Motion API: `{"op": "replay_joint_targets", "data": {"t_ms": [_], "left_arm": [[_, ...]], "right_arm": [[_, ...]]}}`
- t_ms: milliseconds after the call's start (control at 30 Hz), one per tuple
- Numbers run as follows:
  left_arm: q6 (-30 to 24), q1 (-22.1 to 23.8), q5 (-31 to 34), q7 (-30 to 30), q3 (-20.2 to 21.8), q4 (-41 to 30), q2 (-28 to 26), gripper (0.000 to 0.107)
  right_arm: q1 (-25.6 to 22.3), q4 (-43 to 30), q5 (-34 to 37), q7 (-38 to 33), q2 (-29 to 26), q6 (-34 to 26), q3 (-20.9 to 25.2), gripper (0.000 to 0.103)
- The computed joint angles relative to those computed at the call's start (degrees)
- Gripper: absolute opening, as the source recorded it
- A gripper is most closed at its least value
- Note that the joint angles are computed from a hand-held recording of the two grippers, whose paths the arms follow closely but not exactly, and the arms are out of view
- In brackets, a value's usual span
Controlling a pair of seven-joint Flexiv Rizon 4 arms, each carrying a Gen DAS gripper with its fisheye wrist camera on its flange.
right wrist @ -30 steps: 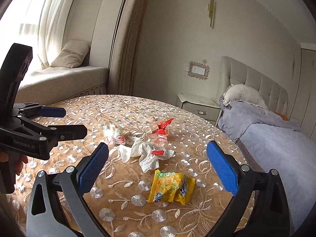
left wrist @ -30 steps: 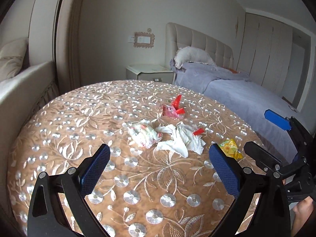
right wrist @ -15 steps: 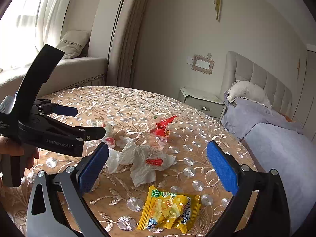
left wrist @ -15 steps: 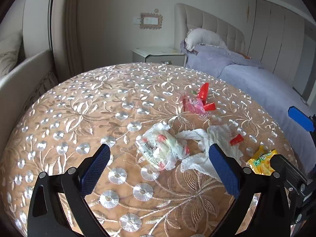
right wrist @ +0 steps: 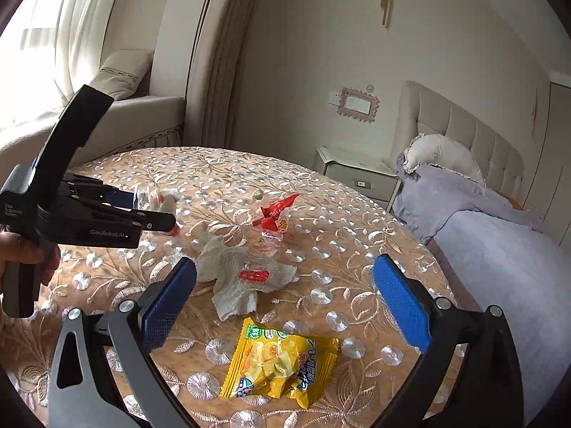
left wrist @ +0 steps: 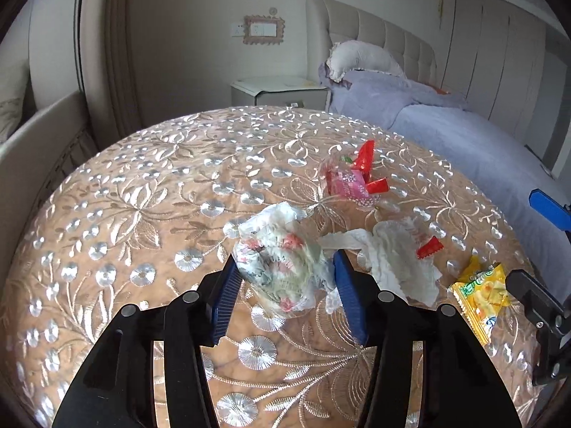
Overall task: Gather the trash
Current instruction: 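Grasp the floral-printed plastic bag with the left tool while the right tool grasps the yellow snack packet, then carry the floral bag and snack packet with both tools over the bin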
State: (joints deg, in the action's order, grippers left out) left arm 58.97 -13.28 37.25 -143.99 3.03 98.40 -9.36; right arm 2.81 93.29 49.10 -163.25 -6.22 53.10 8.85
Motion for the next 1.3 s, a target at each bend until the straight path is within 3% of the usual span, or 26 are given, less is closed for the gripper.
{"op": "replay_joint_targets", "data": {"t_ms": [133,333,400,433,467,567,700,900,1300], "left_arm": [[-0.9,-2.1,5.0,-4.7,-0.9,0.7,3.1,0.051],[1.9,-1.9,4.0,-5.6,-3.2,2.2,4.0,0.051],[1.6,-2.2,4.3,-5.9,-3.5,2.3,4.3,0.051],[1.6,-2.3,4.4,-6.1,-3.7,2.4,4.5,0.051],[1.4,-2.4,4.7,-6.5,-3.8,2.5,4.8,0.051],[0.1,-2.9,6.0,-7.6,-4.6,2.6,6.0,0.051],[-0.5,-3.3,7.7,-8.8,-6.2,2.7,7.7,0.051],[0.4,-5.5,9.6,-9.5,-9.5,0.8,6.8,0.051],[9.4,-15.7,7.4,-7.1,-9.8,-5.2,-3.9,0.051]], "right_arm": [[0.5,1.8,-6.8,4.7,-0.1,-0.2,-0.7,0.099],[1.5,1.8,-20.2,17.9,-2.3,-7.3,-1.6,0.096],[1.5,1.5,-22.8,19.7,-3.0,-10.3,-1.4,0.076],[1.5,1.4,-23.8,20.5,-3.3,-11.4,-1.3,0.054],[1.5,1.4,-24.7,21.2,-3.5,-12.3,-1.2,0.041],[0.2,1.8,-22.3,19.2,-2.4,-12.4,-0.5,0.033],[-2.4,1.8,-12.5,12.6,2.3,-14.0,-1.2,0.029],[-4.1,4.4,0.9,1.7,12.0,-12.9,-7.0,0.028],[-5.8,14.0,1.3,-2.5,20.6,-6.4,-18.6,0.028]]}}
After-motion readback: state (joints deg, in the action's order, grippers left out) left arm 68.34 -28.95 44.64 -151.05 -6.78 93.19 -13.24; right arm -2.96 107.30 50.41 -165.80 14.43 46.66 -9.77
